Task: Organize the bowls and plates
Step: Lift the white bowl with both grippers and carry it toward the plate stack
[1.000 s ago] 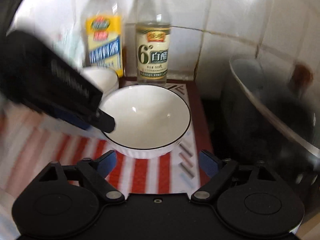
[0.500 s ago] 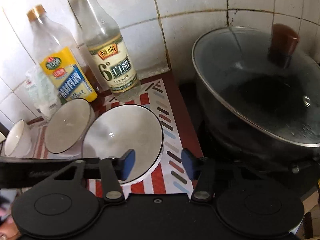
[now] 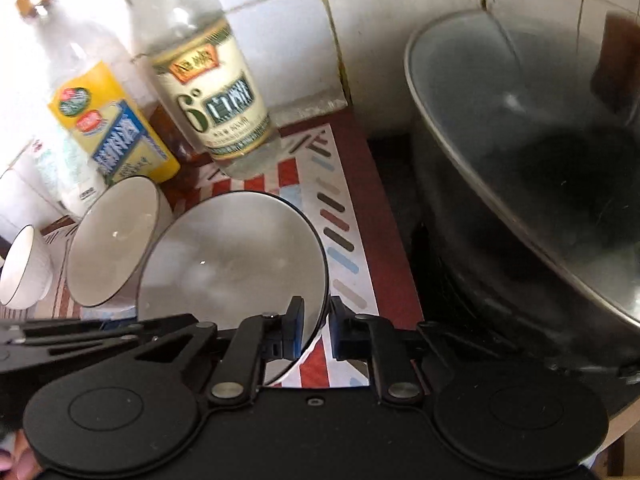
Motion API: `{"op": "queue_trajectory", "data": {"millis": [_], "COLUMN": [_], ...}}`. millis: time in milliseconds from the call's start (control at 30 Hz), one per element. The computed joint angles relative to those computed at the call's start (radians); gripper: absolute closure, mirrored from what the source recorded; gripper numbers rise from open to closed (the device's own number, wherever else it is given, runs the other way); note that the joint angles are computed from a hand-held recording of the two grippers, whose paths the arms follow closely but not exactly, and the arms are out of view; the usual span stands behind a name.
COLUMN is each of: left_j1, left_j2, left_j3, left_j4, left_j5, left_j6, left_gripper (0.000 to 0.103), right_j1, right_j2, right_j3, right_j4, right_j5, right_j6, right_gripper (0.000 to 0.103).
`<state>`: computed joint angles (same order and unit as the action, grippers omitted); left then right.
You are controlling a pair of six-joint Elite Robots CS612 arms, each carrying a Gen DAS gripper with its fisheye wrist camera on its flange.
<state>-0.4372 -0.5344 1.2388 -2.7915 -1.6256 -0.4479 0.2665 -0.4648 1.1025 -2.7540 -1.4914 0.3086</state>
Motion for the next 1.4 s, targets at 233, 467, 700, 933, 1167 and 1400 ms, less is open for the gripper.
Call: {"op": "queue_trajectory", "data": {"millis": [233, 467, 700, 933, 1167, 1400], "left_j1": [-0.001, -0.008, -0.004, 0.001, 0.002, 0.000], "left_j2": [-0.016, -0.090, -0.182, -0.242, -0.246, -0.228], "left_j3": [0.031, 0.132, 0.277, 0.387, 0.412, 0.404], "left_j4": [-0.004, -0.020, -0.046, -0.053, -0.020, -0.004], "left_j5": [-0.003, 0.003, 0.001, 0.025, 0.061, 0.084], "left_j6": [-0.043, -0.072, -0.085, -0.100, -0.077, -0.066], "left_gripper": [0.089, 0.089, 0.089, 0.089, 0.089, 0.090], "right_j1": [0.006, 0.008, 0.029, 0.060, 0.085, 0.090], "right_j2": [-0.013, -0.070, -0.138, -0.164, -0.144, -0.118], "right_j3": [0.019, 0.089, 0.190, 0.241, 0.240, 0.213], "right_j4": [-0.018, 0.005, -0.004, 0.001, -0.023, -0.030], "right_j5": [0.002, 0.050, 0.099, 0.135, 0.133, 0.128], "right_j6": [0.007, 0.044, 0.058, 0.044, 0.028, 0.019], "right_gripper": [0.090, 0.090, 0.089, 0.089, 0.089, 0.089]}}
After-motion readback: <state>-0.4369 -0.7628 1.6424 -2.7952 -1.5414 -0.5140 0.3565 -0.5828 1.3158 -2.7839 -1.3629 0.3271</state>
